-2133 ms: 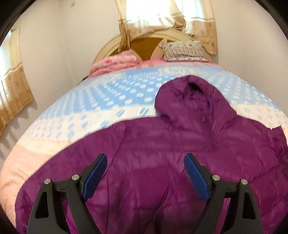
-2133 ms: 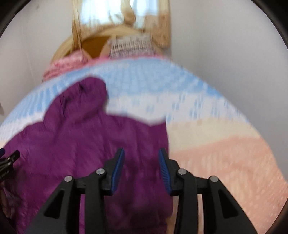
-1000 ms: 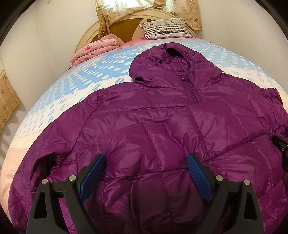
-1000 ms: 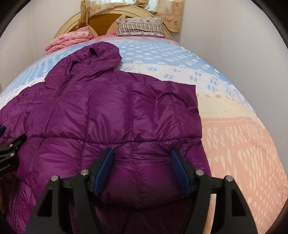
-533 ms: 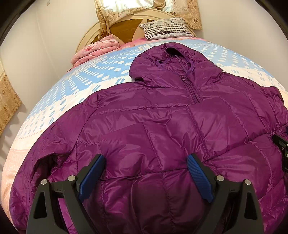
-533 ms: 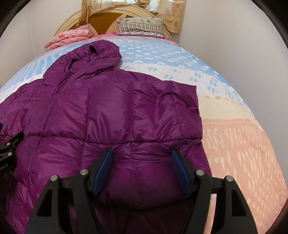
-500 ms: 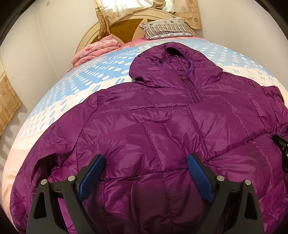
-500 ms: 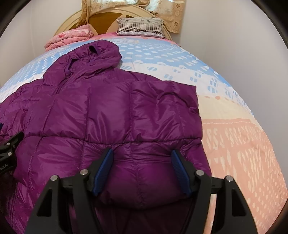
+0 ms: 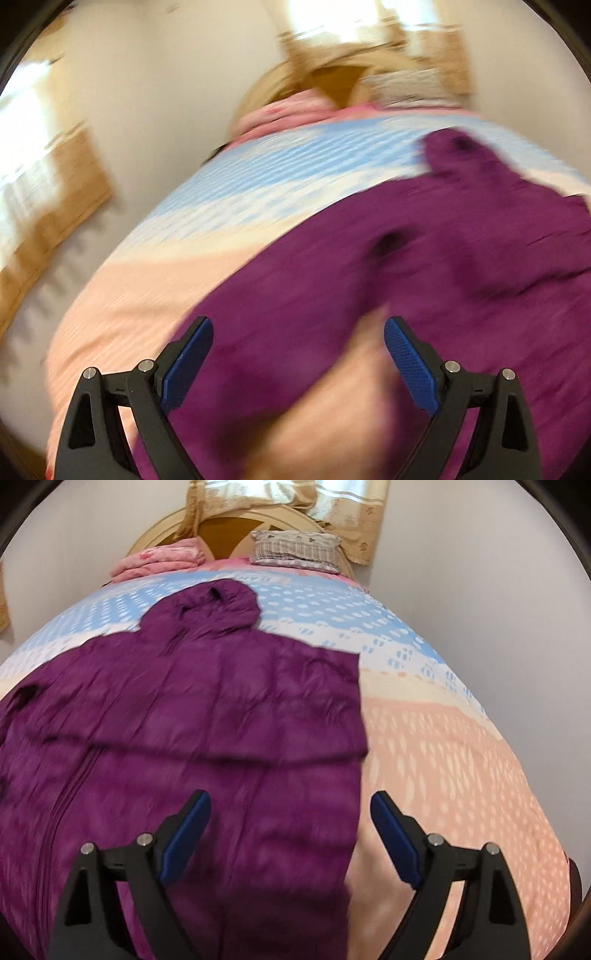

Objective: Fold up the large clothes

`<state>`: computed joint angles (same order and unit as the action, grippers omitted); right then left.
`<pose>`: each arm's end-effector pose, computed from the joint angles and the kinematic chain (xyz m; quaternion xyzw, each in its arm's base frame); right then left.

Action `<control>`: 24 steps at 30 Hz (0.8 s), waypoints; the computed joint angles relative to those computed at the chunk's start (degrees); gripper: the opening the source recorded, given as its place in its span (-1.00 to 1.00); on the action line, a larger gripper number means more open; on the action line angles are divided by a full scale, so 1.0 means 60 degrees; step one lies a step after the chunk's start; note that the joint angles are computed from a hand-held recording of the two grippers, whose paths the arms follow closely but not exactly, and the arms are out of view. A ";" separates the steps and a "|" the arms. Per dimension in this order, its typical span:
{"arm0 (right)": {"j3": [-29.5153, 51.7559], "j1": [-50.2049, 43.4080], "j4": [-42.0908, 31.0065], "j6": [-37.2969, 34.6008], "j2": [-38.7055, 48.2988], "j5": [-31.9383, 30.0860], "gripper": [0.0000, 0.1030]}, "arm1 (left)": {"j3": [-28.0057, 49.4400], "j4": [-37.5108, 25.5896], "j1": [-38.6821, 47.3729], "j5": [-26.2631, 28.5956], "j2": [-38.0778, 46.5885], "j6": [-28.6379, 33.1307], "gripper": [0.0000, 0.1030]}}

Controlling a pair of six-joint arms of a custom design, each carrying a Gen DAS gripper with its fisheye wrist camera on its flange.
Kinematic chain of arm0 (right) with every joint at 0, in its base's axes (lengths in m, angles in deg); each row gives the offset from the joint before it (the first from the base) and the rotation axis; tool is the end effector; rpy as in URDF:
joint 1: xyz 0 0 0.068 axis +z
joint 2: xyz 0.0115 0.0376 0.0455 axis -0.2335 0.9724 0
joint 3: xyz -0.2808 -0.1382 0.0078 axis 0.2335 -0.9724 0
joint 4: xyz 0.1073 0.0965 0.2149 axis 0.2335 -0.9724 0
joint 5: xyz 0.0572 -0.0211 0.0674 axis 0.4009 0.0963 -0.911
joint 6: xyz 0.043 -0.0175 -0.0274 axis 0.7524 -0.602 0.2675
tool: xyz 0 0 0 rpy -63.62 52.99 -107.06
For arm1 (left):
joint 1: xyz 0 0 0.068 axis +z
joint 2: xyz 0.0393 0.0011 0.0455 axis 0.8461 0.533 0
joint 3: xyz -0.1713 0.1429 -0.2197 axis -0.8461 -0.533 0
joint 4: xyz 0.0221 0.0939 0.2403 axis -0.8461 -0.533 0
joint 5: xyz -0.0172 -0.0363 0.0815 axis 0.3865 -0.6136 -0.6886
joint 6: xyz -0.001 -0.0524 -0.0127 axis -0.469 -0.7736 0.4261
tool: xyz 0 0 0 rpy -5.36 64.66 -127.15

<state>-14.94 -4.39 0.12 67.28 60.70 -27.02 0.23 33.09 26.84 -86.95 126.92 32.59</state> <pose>0.1838 0.0157 0.2307 0.1063 0.9211 -0.1145 0.3565 0.2463 -0.1252 0.2498 0.0574 0.8968 0.1232 0.4211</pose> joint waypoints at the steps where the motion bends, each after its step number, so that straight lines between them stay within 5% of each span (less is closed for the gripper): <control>1: -0.0097 0.0280 -0.0101 0.0182 -0.0067 0.0239 0.75 | -0.0603 0.0044 0.0742 0.0094 -0.0497 0.0150 0.83; 7: -0.0238 0.2015 -0.0763 0.1771 -0.0207 0.0988 0.75 | -0.2337 -0.0061 0.4605 0.2595 -0.2125 0.0875 0.82; 14: 0.0049 0.3850 -0.1172 0.3029 0.0229 0.1824 0.75 | -0.3031 0.0150 0.5272 0.3978 -0.2409 0.0540 0.82; 17: 0.0053 0.4136 -0.1293 0.3343 0.0309 0.1977 0.75 | -0.3097 0.0272 0.4773 0.3947 -0.2454 0.0161 0.43; 19: 0.0013 0.4119 -0.1265 0.3354 0.0298 0.1937 0.75 | -0.3052 0.0320 0.4907 0.4206 -0.2564 0.0321 -0.28; 21: -0.0059 0.4034 -0.1149 0.3299 0.0307 0.1871 0.75 | -0.2834 0.0263 0.5017 0.4356 -0.2472 0.0348 -0.64; 24: -0.0111 0.4013 -0.1109 0.3330 0.0312 0.1813 0.75 | -0.2519 0.0026 0.5302 0.4434 -0.2646 0.0407 -0.82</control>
<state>-15.61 19.69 -6.53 87.26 62.57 -16.15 -14.88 33.25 58.65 -60.35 111.04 35.03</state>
